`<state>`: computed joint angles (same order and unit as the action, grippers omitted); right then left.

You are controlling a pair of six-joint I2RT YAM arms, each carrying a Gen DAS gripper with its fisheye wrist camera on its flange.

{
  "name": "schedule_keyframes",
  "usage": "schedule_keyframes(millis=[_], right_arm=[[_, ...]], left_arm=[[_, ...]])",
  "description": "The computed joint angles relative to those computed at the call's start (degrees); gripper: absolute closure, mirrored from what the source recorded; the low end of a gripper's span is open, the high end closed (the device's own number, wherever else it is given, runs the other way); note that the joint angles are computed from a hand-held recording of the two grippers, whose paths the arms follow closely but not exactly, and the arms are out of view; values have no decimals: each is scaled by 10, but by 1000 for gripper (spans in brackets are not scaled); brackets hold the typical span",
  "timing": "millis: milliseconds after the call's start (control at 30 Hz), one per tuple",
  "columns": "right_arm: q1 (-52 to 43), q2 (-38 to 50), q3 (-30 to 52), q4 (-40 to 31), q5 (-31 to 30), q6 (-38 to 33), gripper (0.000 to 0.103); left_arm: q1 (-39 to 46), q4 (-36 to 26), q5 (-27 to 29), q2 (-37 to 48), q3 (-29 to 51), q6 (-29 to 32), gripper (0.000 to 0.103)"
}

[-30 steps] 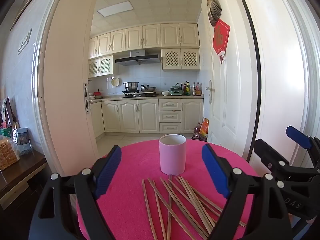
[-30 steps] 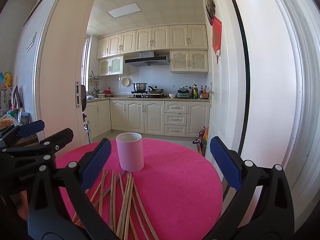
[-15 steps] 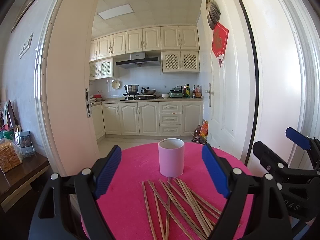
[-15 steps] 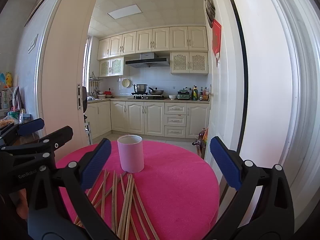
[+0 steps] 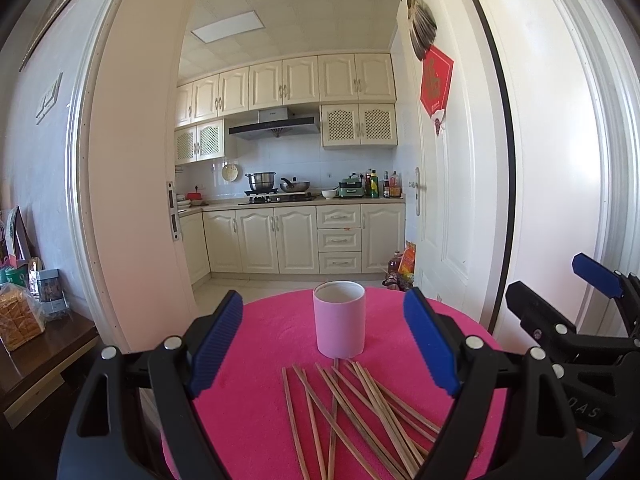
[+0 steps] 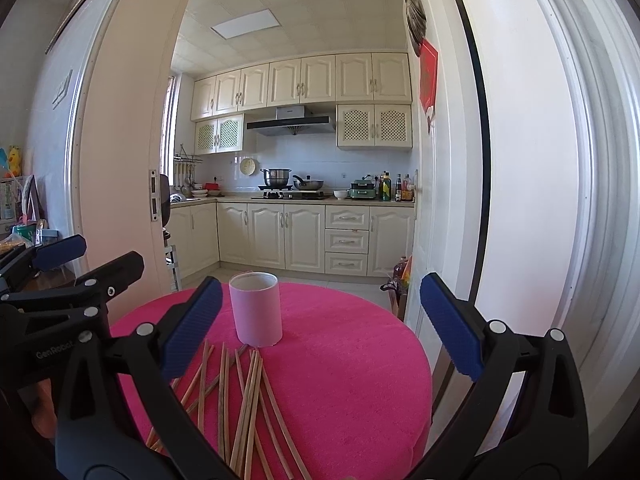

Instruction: Organize utensils

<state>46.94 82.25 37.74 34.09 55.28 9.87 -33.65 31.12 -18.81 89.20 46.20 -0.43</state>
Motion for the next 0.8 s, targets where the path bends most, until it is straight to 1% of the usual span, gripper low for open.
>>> schedule_keyframes(millis=[300, 400, 633, 800], right_arm=[[-12, 11, 14, -14, -18, 14, 6], [-13, 21, 18, -6, -18, 12, 6], [-25, 26, 31, -31, -42, 31, 6], [-24, 37, 36, -21, -35, 16, 6]], left_arm=[[5, -2, 1, 16, 16, -1, 22], [9, -2, 4, 24, 20, -2, 22], [21, 0, 14, 45, 36, -1, 22], [27, 4, 25, 56, 43, -1, 22]])
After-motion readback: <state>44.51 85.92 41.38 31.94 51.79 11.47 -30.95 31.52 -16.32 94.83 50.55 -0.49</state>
